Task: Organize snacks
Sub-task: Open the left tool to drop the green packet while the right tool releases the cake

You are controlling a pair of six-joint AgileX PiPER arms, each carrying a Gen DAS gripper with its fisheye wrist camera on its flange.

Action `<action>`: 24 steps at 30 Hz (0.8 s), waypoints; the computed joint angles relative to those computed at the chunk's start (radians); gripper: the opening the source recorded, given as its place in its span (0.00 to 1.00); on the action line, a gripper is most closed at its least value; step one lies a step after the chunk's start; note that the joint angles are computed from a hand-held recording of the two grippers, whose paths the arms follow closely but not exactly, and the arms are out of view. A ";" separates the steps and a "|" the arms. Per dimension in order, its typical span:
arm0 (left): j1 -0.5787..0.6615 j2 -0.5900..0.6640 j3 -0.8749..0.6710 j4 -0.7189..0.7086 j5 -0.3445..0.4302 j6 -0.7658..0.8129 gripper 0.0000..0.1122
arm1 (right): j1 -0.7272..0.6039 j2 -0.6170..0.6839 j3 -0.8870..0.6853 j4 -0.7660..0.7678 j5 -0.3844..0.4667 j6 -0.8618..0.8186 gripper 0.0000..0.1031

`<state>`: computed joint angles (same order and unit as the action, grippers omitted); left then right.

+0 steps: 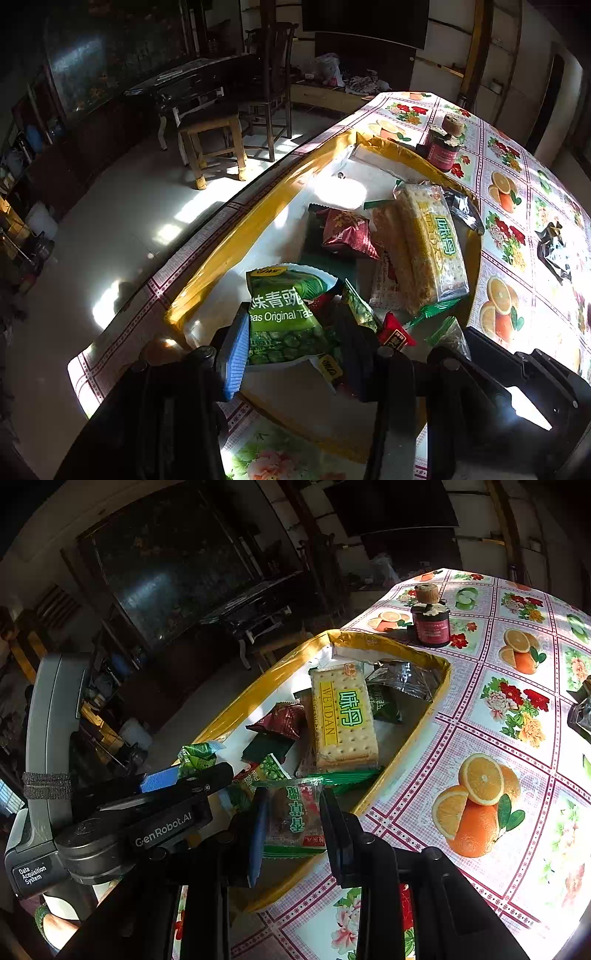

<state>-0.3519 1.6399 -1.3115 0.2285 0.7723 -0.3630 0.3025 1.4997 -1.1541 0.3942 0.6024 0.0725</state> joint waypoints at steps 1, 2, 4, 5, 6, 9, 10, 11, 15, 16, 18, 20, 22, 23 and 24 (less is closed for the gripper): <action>0.004 0.005 -0.005 -0.001 0.000 0.000 0.39 | 0.012 0.013 -0.008 -0.017 0.001 0.009 0.30; 0.008 0.011 -0.009 -0.002 -0.001 0.003 0.39 | 0.021 0.023 -0.013 -0.033 0.001 0.017 0.30; 0.012 0.023 -0.019 -0.008 0.001 0.011 0.39 | 0.031 0.040 -0.018 -0.054 0.002 0.026 0.30; 0.013 0.027 -0.021 -0.008 0.000 0.011 0.39 | 0.035 0.047 -0.022 -0.068 0.000 0.034 0.30; 0.011 0.033 -0.024 -0.004 -0.002 0.010 0.39 | 0.037 0.054 -0.027 -0.080 0.001 0.040 0.30; 0.011 0.050 -0.036 -0.011 0.001 0.016 0.39 | 0.040 0.066 -0.038 -0.082 0.005 0.040 0.30; 0.010 0.056 -0.040 -0.012 0.002 0.017 0.39 | 0.039 0.070 -0.040 -0.080 0.006 0.037 0.30; 0.010 0.059 -0.041 -0.012 0.002 0.016 0.39 | 0.038 0.076 -0.044 -0.077 0.007 0.032 0.30; 0.012 0.074 -0.051 -0.020 0.002 0.025 0.39 | 0.030 0.102 -0.055 -0.049 0.007 0.002 0.30; 0.011 0.076 -0.053 -0.021 0.001 0.029 0.39 | 0.031 0.105 -0.055 -0.045 0.007 -0.001 0.30; 0.010 0.075 -0.051 -0.017 -0.002 0.028 0.39 | 0.027 0.110 -0.051 -0.030 0.004 -0.012 0.30; 0.011 0.073 -0.050 -0.022 -0.007 0.034 0.40 | 0.028 0.109 -0.049 -0.027 0.002 -0.011 0.32; 0.011 0.071 -0.049 -0.025 -0.009 0.035 0.42 | 0.028 0.107 -0.048 -0.030 0.002 -0.005 0.32; 0.011 0.068 -0.048 -0.028 -0.011 0.038 0.44 | 0.033 0.104 -0.048 -0.046 0.002 0.012 0.32; 0.010 0.065 -0.048 -0.030 -0.010 0.040 0.47 | 0.033 0.102 -0.048 -0.047 0.004 0.014 0.32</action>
<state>-0.3415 1.7051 -1.3596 0.1987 0.7627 -0.3226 0.3356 1.6022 -1.2018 0.3470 0.6068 0.0863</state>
